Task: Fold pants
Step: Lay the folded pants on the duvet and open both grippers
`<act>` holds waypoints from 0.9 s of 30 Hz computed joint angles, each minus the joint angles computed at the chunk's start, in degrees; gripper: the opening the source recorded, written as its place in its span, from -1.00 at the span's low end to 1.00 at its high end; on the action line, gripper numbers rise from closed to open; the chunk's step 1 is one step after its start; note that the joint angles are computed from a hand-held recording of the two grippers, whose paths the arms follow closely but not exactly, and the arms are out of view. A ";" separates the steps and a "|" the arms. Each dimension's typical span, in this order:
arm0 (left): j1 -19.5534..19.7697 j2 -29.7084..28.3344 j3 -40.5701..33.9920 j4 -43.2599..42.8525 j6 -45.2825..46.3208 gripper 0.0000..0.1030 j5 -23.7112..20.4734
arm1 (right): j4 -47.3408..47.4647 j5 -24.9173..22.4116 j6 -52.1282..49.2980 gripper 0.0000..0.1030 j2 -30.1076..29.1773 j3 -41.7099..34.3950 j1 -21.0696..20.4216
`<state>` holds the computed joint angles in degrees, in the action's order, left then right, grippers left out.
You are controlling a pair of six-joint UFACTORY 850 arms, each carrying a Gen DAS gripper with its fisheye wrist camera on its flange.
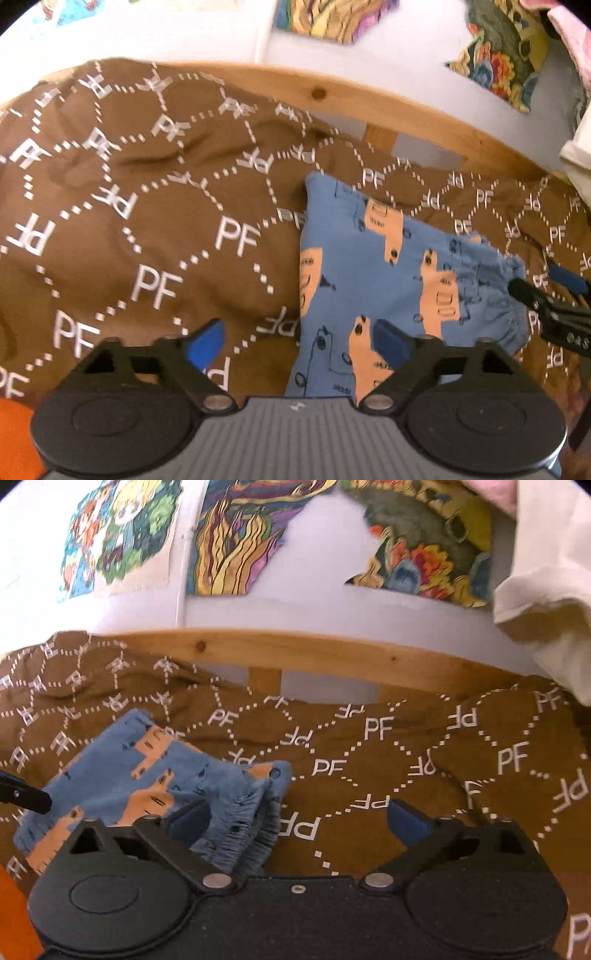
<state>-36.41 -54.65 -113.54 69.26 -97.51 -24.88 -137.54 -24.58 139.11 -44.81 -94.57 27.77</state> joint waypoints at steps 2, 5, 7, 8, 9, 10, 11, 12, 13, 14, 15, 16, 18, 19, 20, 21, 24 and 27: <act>-0.69 1.00 1.18 3.78 -4.05 0.92 -1.14 | -1.26 -1.52 2.32 0.98 1.25 1.67 0.50; -2.01 3.00 3.90 10.54 -11.14 0.99 -3.72 | -2.42 -3.98 4.55 0.98 3.19 3.99 1.42; -2.83 4.18 5.57 14.38 -14.63 0.99 -5.41 | -3.96 -5.51 6.71 0.99 4.72 5.81 1.93; -3.31 4.97 6.78 16.98 -16.95 0.99 -6.38 | -4.89 -6.30 7.86 0.99 5.60 6.89 2.20; -3.72 5.61 7.83 19.30 -19.14 0.99 -7.31 | -5.54 -7.18 8.59 0.99 6.53 8.04 2.52; -4.22 6.28 8.91 21.54 -21.37 0.99 -8.49 | -5.57 -7.95 8.63 0.99 7.34 8.99 2.83; -4.63 6.90 9.86 23.17 -22.98 0.99 -9.46 | -5.56 -8.76 8.59 0.99 8.18 10.03 3.18; -5.09 7.55 10.89 25.11 -24.82 0.99 -10.55 | -5.63 -9.45 8.64 0.99 9.06 11.11 3.50; -5.48 8.16 11.81 26.61 -26.16 0.99 -11.39 | -5.71 -10.03 8.76 0.99 9.85 12.06 3.79; -5.92 8.64 12.56 27.87 -27.17 0.99 -12.30 | -5.63 -10.69 8.85 0.99 10.68 13.09 4.11; -6.28 9.02 13.14 28.52 -27.69 0.99 -12.99 | -5.34 -11.51 8.83 0.99 11.63 14.28 4.51; -6.65 9.47 13.81 29.07 -28.15 0.99 -13.49 | -5.15 -12.14 8.84 0.99 12.30 15.16 4.80; -7.33 10.39 15.34 30.51 -29.77 0.99 -14.42 | -4.37 -13.71 8.75 0.99 13.92 17.30 5.65; -7.65 10.87 16.20 31.25 -30.67 0.99 -14.83 | -4.39 -14.26 8.86 0.99 14.65 18.30 5.96; -8.03 11.27 16.89 31.76 -31.31 0.99 -15.27 | -4.01 -14.82 8.65 0.99 15.33 19.20 6.33; -8.38 11.61 17.52 32.09 -31.76 1.00 -15.67 | -3.34 -15.53 8.32 0.99 16.08 20.22 6.80; -9.44 12.35 19.19 33.16 -33.08 1.00 -17.15 | -1.99 -16.61 8.41 0.99 18.02 22.86 7.88; -10.36 12.52 20.18 33.31 -34.00 1.00 -18.32 | -0.57 -17.26 8.42 0.99 19.60 25.05 8.83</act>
<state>-46.78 -42.13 -93.35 102.57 -131.51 -43.20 -138.12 -41.84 147.53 -25.21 -69.52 36.60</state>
